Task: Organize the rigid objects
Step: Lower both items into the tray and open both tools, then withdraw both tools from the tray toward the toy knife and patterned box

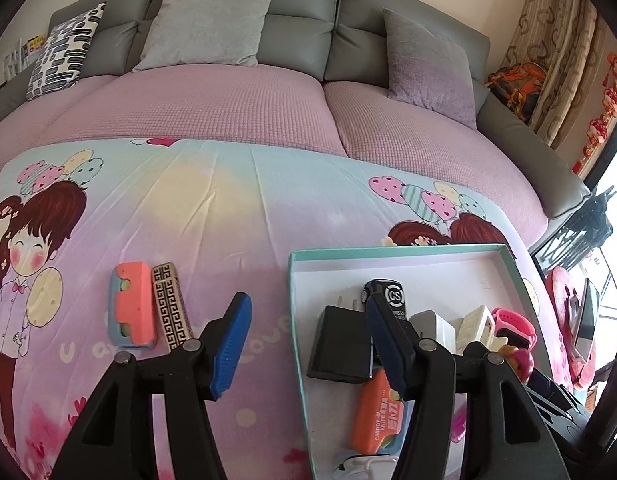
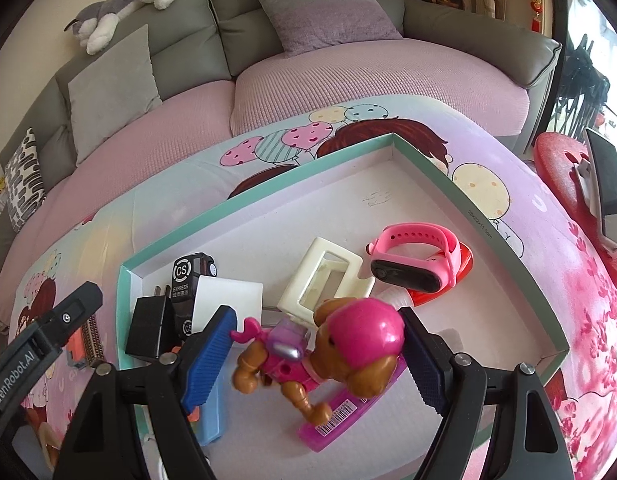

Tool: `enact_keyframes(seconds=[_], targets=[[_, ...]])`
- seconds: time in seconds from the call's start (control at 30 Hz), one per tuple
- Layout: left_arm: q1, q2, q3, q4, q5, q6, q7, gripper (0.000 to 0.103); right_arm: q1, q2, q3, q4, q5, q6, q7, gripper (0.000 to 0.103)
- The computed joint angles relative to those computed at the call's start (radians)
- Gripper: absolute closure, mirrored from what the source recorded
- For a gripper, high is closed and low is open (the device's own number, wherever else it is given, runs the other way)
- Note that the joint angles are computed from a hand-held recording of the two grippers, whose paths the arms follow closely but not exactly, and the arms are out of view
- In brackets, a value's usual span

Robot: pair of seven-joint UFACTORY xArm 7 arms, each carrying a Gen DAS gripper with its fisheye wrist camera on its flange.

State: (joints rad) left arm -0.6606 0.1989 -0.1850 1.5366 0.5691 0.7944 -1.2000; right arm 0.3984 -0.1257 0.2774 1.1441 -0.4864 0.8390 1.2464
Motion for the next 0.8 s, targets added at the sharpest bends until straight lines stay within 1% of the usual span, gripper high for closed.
enact_keyframes(seconds=[0.07, 0.1, 0.13, 0.17, 0.2, 0.23, 0.3, 0.37, 0.47, 0.53, 0.8], targets=[[-0.001, -0.002, 0.005, -0.001, 0.004, 0.033, -0.022, 0.041, 0.001, 0.003, 0.001, 0.002, -0.004, 0.001, -0.005, 0.019], [0.0, -0.001, 0.006, 0.0, 0.003, 0.047, -0.029, 0.038, 0.002, 0.006, 0.001, 0.005, -0.006, 0.004, -0.007, 0.017], [0.002, -0.002, 0.007, -0.002, 0.003, 0.062, -0.037, 0.034, 0.003, 0.008, 0.002, 0.008, -0.009, 0.006, -0.006, 0.013], [0.003, -0.003, 0.008, -0.003, 0.004, 0.074, -0.047, 0.019, 0.004, 0.011, 0.001, 0.01, -0.009, 0.008, -0.005, 0.011], [0.004, -0.005, 0.01, -0.006, 0.011, 0.083, -0.061, 0.012, 0.005, 0.012, 0.001, 0.011, -0.011, 0.01, -0.003, 0.006], [0.005, -0.01, 0.01, -0.013, 0.017, 0.088, -0.073, 0.012, 0.005, 0.012, 0.0, 0.011, -0.013, 0.01, 0.0, 0.003], [0.01, -0.015, 0.009, -0.019, 0.022, 0.101, -0.089, 0.012, 0.006, 0.011, 0.001, 0.011, -0.023, 0.015, 0.011, 0.0], [0.016, -0.022, 0.007, -0.029, 0.026, 0.107, -0.106, 0.011, 0.006, 0.012, 0.001, 0.011, -0.029, 0.021, 0.02, 0.0], [0.024, -0.028, 0.003, -0.043, 0.032, 0.107, -0.126, 0.007, 0.007, 0.014, -0.003, 0.009, -0.022, 0.026, 0.026, 0.0], [0.028, -0.028, 0.0, -0.046, 0.034, 0.109, -0.132, 0.007, 0.007, 0.014, -0.005, 0.006, -0.016, 0.022, 0.027, 0.0], [0.035, -0.013, -0.004, -0.044, 0.003, 0.109, -0.112, 0.007, 0.009, 0.025, -0.008, 0.013, -0.007, 0.026, 0.011, 0.0]])
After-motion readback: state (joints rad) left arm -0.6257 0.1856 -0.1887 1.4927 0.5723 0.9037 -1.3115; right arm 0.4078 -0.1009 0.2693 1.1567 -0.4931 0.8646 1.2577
